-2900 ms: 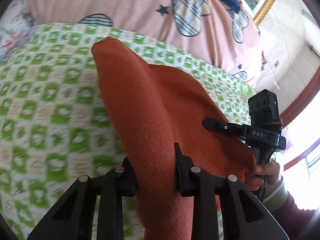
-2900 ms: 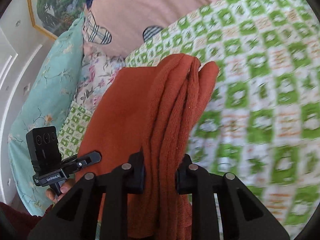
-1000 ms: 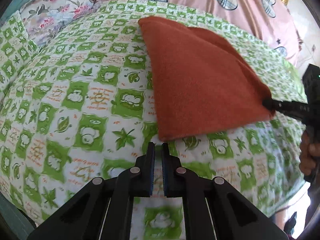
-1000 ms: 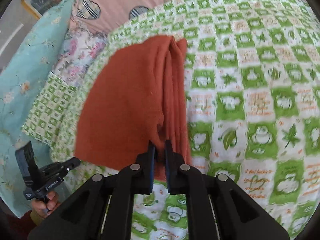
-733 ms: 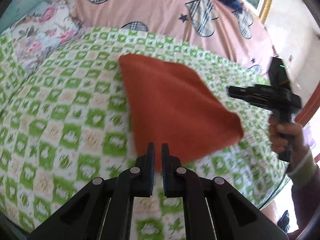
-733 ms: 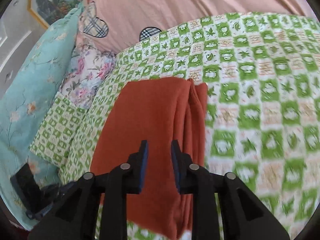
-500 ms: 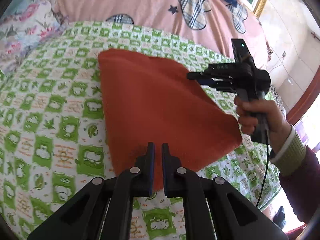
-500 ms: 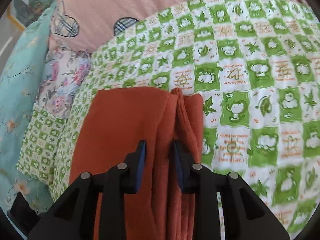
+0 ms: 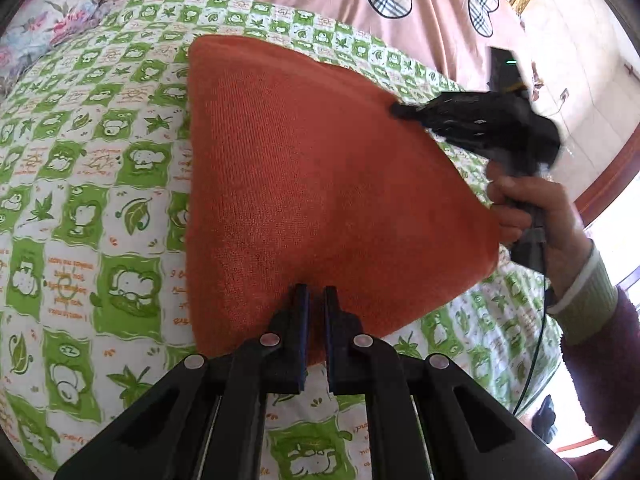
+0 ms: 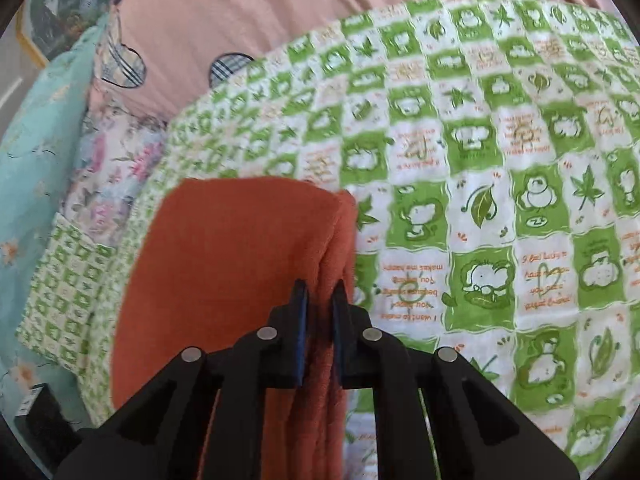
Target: Fold small clothes
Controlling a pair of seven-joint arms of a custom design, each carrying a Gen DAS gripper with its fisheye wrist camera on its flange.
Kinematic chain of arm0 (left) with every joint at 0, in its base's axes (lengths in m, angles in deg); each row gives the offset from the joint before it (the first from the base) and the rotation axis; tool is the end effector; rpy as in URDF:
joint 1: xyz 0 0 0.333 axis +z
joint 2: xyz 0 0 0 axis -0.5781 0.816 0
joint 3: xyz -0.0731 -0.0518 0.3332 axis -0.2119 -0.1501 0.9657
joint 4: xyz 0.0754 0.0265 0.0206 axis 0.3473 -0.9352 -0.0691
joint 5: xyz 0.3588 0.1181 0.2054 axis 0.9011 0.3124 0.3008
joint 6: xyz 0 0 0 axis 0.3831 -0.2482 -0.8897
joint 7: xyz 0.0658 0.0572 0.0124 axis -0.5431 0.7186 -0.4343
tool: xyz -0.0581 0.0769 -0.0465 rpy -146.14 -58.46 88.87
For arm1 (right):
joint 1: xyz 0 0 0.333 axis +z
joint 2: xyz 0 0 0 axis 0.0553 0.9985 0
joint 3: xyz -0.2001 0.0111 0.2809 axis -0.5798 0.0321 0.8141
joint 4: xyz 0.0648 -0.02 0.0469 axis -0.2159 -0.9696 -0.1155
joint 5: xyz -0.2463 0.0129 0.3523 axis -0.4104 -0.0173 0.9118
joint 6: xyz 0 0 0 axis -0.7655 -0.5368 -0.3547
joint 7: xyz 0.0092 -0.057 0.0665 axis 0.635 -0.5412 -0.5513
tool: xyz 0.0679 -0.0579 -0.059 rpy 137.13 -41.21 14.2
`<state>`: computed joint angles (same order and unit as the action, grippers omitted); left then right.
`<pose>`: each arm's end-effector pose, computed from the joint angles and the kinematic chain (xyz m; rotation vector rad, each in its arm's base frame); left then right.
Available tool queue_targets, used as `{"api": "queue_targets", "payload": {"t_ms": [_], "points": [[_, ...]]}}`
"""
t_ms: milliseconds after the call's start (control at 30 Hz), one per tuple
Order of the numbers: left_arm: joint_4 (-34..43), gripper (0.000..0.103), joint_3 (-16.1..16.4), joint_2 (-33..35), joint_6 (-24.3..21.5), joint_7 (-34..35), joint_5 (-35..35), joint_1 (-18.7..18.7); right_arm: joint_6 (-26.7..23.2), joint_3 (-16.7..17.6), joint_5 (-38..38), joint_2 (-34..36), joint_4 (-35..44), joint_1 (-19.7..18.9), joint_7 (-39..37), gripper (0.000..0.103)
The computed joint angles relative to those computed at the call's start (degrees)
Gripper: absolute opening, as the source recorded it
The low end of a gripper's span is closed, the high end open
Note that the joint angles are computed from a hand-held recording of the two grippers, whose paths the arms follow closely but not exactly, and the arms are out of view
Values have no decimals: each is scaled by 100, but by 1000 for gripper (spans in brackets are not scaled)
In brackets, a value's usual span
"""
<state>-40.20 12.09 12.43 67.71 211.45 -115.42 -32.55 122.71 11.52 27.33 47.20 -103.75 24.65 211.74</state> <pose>0.5690 -0.0175 0.4239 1.5471 -2.4895 1.0523 0.6183 0.2602 0.4311 -1.3792 2.0941 -0.2794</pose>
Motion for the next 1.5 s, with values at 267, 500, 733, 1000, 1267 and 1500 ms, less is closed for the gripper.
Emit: {"api": "queue_targets", "payload": {"t_ms": [267, 500, 733, 1000, 1267, 1500], "points": [[261, 12, 89, -180, -136, -51, -14, 29, -263, 56, -1584, -638, 29, 224, 1481, 38], [1274, 26, -66, 644, -6, -630, -123, 83, -286, 234, 158, 32, 316, 135, 266, 33], [1769, 5, -369, 1347, 100, -1202, 361, 267, -280, 59, 85, -13, 101, 123, 508, 0], [1167, 5, -420, 696, 214, -752, 165, 382, -416, 347, -185, -569, -178, 277, 329, 4], [-3, 7, 83, -328, -191, -389, -32, 243, -896, 768, -256, -1163, -1049, 407, 644, 4], [-248, 6, 168, -277, -39, -520, 263, 140, -841, 890, -660, -1306, -1282, 297, 1194, 4]]}}
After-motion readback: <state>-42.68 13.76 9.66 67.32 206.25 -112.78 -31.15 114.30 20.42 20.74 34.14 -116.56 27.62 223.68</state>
